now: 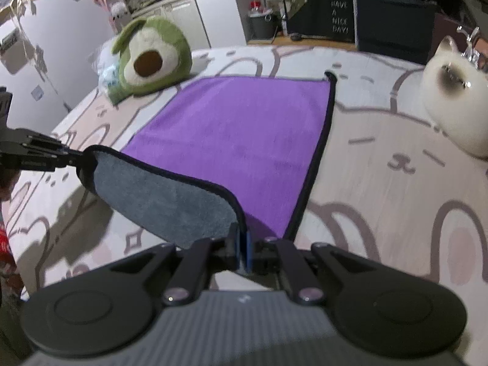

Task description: Fold towel

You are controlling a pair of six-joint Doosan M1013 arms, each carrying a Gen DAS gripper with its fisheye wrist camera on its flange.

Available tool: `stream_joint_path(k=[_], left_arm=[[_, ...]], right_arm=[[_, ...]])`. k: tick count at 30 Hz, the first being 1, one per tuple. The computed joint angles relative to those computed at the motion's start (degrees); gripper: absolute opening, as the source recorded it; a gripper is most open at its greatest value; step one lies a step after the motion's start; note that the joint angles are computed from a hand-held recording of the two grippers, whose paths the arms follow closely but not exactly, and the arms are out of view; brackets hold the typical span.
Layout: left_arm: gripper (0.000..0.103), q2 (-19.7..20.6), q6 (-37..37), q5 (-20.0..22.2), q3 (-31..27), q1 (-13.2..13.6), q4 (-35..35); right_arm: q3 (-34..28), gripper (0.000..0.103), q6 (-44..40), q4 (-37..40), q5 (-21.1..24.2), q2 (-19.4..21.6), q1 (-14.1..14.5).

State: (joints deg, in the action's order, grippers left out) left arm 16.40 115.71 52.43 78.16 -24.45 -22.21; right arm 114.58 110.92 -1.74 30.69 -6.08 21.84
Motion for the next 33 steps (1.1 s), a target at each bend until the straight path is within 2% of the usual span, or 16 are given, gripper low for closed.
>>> stream_joint_path(k=[10, 17, 25, 33], left_arm=[[0.005, 0.24, -2.05, -6.09, -0.72, -0.93, 1.5], [0.005, 1.38, -3.64, -8.9, -2.06, -0.97, 1.5], [0.005, 3.69, -3.62, -9.13, -4.94, -1.06, 1.37], [0.005, 6.85, -2.86, -8.21, -9.13, -0.9, 1.43]], right_arm=[[-0.78, 0.005, 7.96, -8.22, -4.41, 0.27, 0.09], [-1.98, 0.005, 14.07, -14.16, -6.46, 1.35, -0.52], [-4.08, 0.005, 14.93, -15.64, -7.39, 3.7, -1.79], [-6.45, 0.005, 11.27, -13.59, -7.49, 6.03, -3.64]])
